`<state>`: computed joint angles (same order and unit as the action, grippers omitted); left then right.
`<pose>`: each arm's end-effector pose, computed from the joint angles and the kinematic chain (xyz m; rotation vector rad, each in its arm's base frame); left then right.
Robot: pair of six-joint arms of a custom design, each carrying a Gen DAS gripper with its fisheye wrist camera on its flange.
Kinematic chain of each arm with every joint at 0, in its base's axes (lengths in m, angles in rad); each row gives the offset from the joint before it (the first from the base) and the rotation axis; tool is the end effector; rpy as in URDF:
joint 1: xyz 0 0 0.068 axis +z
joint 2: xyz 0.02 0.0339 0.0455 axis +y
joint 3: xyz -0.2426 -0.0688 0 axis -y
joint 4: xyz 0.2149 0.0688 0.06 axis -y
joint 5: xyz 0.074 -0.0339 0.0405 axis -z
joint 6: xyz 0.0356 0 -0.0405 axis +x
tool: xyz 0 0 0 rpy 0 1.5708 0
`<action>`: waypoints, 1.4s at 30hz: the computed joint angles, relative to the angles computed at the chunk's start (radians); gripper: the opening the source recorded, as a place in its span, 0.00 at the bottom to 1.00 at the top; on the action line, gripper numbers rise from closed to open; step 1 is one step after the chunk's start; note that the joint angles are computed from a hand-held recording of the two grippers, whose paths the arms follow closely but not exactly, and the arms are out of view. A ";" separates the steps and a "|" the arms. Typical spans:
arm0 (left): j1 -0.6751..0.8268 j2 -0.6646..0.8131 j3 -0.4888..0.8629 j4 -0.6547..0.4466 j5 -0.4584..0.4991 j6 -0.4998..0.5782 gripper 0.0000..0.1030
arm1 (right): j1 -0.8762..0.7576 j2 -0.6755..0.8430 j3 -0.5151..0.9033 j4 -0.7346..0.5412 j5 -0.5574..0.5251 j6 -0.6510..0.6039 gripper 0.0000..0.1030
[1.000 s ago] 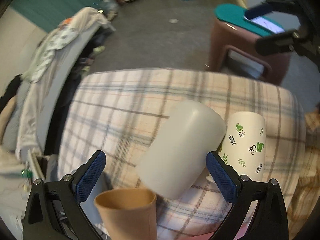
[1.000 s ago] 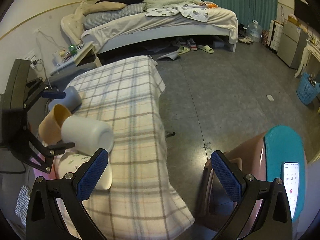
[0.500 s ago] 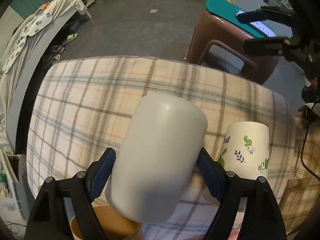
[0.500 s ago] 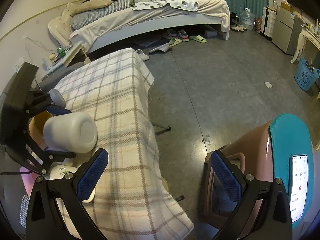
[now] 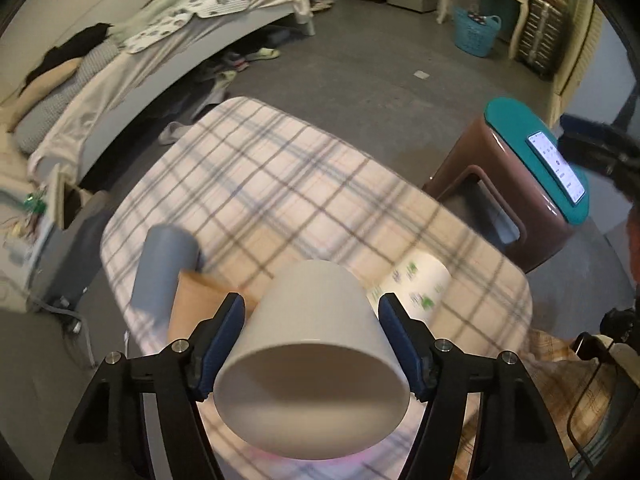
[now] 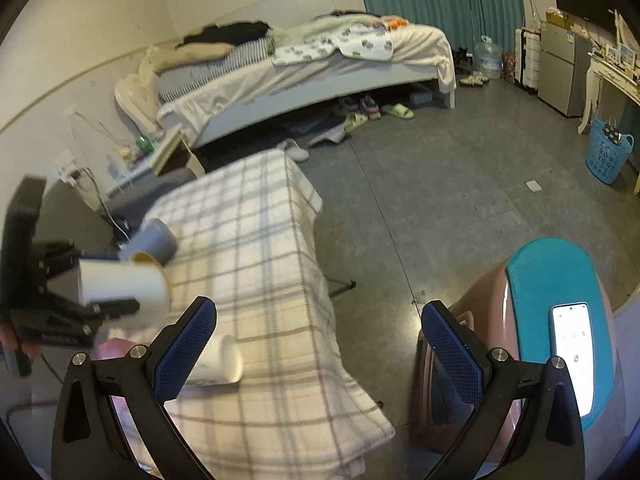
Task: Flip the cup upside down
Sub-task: 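Lift the white plastic cup with the left tool and turn it upright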
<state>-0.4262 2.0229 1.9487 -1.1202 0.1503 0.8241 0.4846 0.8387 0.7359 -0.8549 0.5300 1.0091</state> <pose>0.3482 -0.1640 0.2741 1.6365 2.2004 -0.0992 0.1305 0.0484 0.2459 0.8028 2.2134 0.0372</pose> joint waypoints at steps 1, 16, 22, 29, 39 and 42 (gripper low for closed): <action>0.000 -0.050 -0.066 0.028 -0.013 -0.013 0.69 | 0.078 -0.003 0.035 -0.061 0.051 0.063 1.00; -0.054 -0.567 -0.922 0.517 -0.012 -0.464 0.69 | 0.698 0.096 0.246 -0.671 0.335 0.814 1.00; -0.072 -0.599 -1.111 0.746 -0.045 -0.599 0.69 | 0.685 0.109 0.207 -0.603 0.296 0.759 1.00; -0.055 -0.668 -1.204 0.701 -0.063 -0.556 0.68 | 0.636 0.118 0.188 -0.516 0.270 0.672 1.00; -0.039 -0.686 -1.213 0.682 -0.058 -0.576 0.71 | 0.644 0.215 0.230 -0.488 0.244 0.647 1.00; -0.021 -0.702 -1.185 0.634 -0.031 -0.584 0.77 | 0.655 0.248 0.264 -0.528 0.243 0.671 1.00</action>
<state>-0.4476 1.3206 0.7634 -0.4866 0.1191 0.2403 1.1400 1.0864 1.0001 -1.3831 0.7729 1.6805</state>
